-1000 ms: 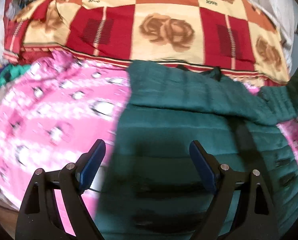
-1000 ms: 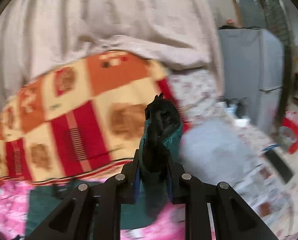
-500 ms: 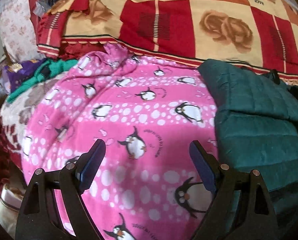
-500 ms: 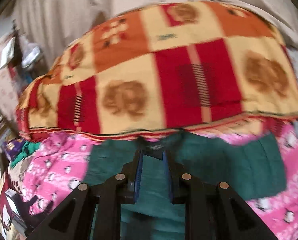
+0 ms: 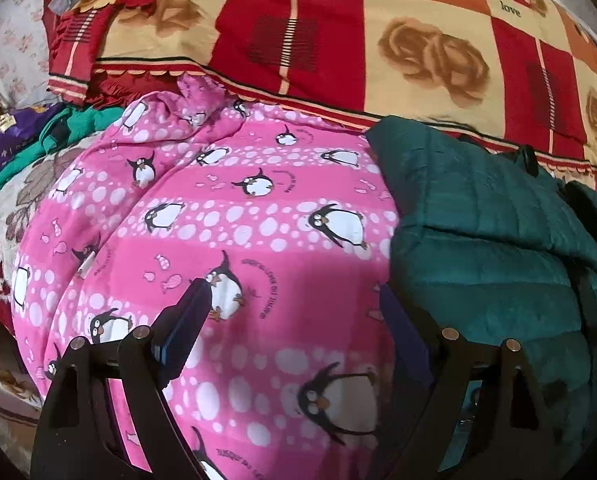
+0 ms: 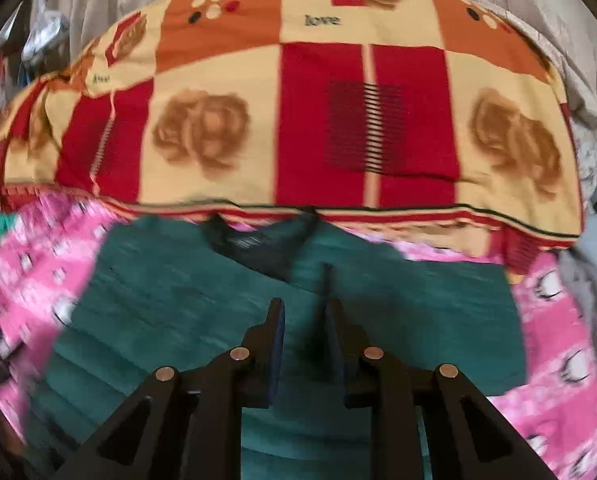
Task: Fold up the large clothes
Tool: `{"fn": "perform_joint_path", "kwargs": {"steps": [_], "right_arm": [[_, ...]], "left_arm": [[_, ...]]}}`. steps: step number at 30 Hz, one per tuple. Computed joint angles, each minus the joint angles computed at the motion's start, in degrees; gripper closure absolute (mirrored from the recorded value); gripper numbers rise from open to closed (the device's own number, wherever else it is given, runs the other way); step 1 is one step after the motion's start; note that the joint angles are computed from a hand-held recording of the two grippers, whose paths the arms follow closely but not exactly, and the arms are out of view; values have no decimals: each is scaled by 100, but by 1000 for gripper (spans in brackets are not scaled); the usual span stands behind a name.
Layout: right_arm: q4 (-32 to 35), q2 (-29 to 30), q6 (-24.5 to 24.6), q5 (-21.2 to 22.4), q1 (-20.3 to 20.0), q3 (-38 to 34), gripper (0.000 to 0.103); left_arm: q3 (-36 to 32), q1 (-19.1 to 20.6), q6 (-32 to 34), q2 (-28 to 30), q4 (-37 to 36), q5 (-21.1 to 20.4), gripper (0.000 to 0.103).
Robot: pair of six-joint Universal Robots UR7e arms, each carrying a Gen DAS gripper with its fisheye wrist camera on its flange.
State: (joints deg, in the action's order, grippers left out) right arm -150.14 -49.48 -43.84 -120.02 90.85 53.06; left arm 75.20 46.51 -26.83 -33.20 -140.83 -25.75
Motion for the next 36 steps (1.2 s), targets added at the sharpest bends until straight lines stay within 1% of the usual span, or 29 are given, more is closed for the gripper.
{"fn": "perform_joint_path", "kwargs": {"steps": [2,3,4,6,7,9,10,11,12,13,15,16,18,19,20,21,22,23,24,28,30,32,35,36], "right_arm": [[292,-112,-98,152,-101,-39,78],[549,-190,-121,349,-172,-13,66],[566,-247,-261,420,-197,62,57],[299,-263,-631,494,-206,185,53],[225,-184,-789,421,-215,108,50],[328,-35,-933,351,-255,-101,49],[528,102,-1068,229,-272,-306,49],[723,185,-1139,185,-293,-443,49],[1056,297,-1230,139,-321,-641,49],[1246,394,-1397,80,-342,-762,49],[1157,539,-1801,-12,-372,-844,49],[1270,660,-1840,-56,-412,-1016,49],[1578,861,-1707,-113,-476,-1380,48],[1635,872,-1650,-21,-505,-1433,49],[1594,844,-1550,90,-534,-1414,53],[1574,783,-1375,205,-551,-1365,69],[1551,697,-1210,311,-557,-1292,79],[1503,630,-1114,379,-556,-1232,81],[1352,469,-963,535,-549,-1074,84],[897,-109,-479,887,-412,-527,87],[798,-382,-194,940,-300,-310,87],[695,-532,12,931,-147,-180,87],[774,-663,414,1147,133,-89,87],[870,-661,595,1329,249,-72,87]], "left_arm": [[-61,-5,-16,49,115,15,17],[-113,-8,-50,86,211,27,17],[-139,-8,-62,108,256,40,17],[-196,-9,-90,157,339,81,17],[-237,-9,-95,188,382,90,17],[-334,2,-125,251,516,105,17],[-373,6,-147,275,576,109,17],[-412,14,-159,298,629,98,17],[-464,24,-174,325,698,83,17],[-503,32,-201,346,761,74,17],[-560,47,-261,375,862,53,17],[-582,51,-246,395,866,58,17],[-639,55,-215,439,892,95,17],[-686,65,-222,464,930,97,17],[-705,69,-252,473,952,87,17],[-721,76,-280,473,952,59,17],[-727,85,-297,466,919,7,17],[-715,89,-296,452,868,-41,17],[-693,85,-269,439,791,-72,17],[-562,55,-151,370,568,-12,17],[-487,51,-149,317,492,-6,17],[-403,56,-218,246,462,10,17],[-345,68,-470,170,669,62,17],[-325,66,-557,152,743,80,17]]}}
